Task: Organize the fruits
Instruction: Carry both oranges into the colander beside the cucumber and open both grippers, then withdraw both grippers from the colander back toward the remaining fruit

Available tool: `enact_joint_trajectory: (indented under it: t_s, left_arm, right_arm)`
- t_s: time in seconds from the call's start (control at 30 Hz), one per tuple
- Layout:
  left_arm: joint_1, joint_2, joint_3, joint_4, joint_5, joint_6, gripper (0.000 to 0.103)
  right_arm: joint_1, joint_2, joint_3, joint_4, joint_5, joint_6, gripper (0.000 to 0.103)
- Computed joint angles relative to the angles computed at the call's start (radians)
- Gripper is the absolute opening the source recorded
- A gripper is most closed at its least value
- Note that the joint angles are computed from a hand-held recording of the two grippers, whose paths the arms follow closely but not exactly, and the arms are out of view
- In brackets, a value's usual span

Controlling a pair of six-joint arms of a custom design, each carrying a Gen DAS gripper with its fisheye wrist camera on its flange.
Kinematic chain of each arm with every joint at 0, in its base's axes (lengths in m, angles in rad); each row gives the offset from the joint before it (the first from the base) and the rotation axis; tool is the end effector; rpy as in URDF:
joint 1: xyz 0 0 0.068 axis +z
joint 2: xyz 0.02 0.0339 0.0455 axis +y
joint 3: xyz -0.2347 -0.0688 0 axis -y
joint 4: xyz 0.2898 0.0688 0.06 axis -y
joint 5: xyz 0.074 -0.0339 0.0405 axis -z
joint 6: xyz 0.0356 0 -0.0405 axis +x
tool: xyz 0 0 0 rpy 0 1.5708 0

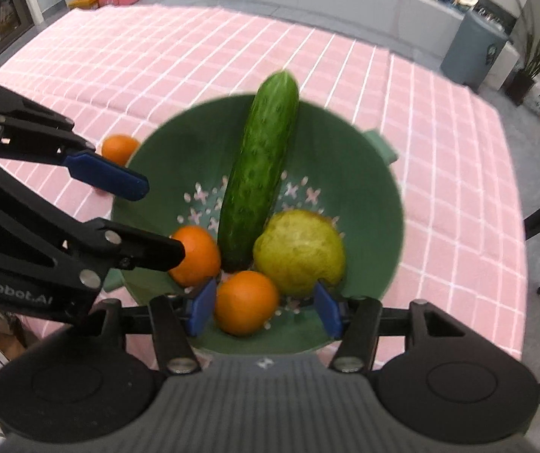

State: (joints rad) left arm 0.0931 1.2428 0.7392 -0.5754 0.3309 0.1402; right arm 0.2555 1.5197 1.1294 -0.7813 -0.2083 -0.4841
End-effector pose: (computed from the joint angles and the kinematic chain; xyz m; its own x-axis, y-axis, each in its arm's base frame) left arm 0.2779 0.0143 0.1535 -0.8600 0.0524 -0.5076 0.1868 0.9580 -0.2176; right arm 0.3282 0.0933 0.1928 -0.6378 -0.6372 -0.4327 -0.7026 0.7115 -0.0123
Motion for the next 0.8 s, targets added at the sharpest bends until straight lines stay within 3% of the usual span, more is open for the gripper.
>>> enact_joint_trajectory:
  t_s: [0.3, 0.5, 0.67, 0.8]
  left_arm:
    - [0.064, -0.266, -0.099, -0.056, 0.004, 0.041, 0.065]
    - [0.164, -0.424, -0.174, -0.103, 0.05, 0.101, 0.065]
    - [0.292, -0.509, -0.225, -0.139, 0.106, 0.185, 0.065]
    - [0.413, -0.484, -0.231, -0.156, 0.163, 0.274, 0.065]
  right_arm:
    - [0.032, -0.259, -0.175, 0.104, -0.021, 0.153, 0.055]
    - [0.114, -0.427, -0.333, 0.223, 0.038, 0.303, 0.055]
    - [0.213, -0.527, -0.435, 0.298, 0.113, 0.418, 0.054]
    - [0.277, -0.532, -0.454, 0.322, 0.109, 0.443, 0.052]
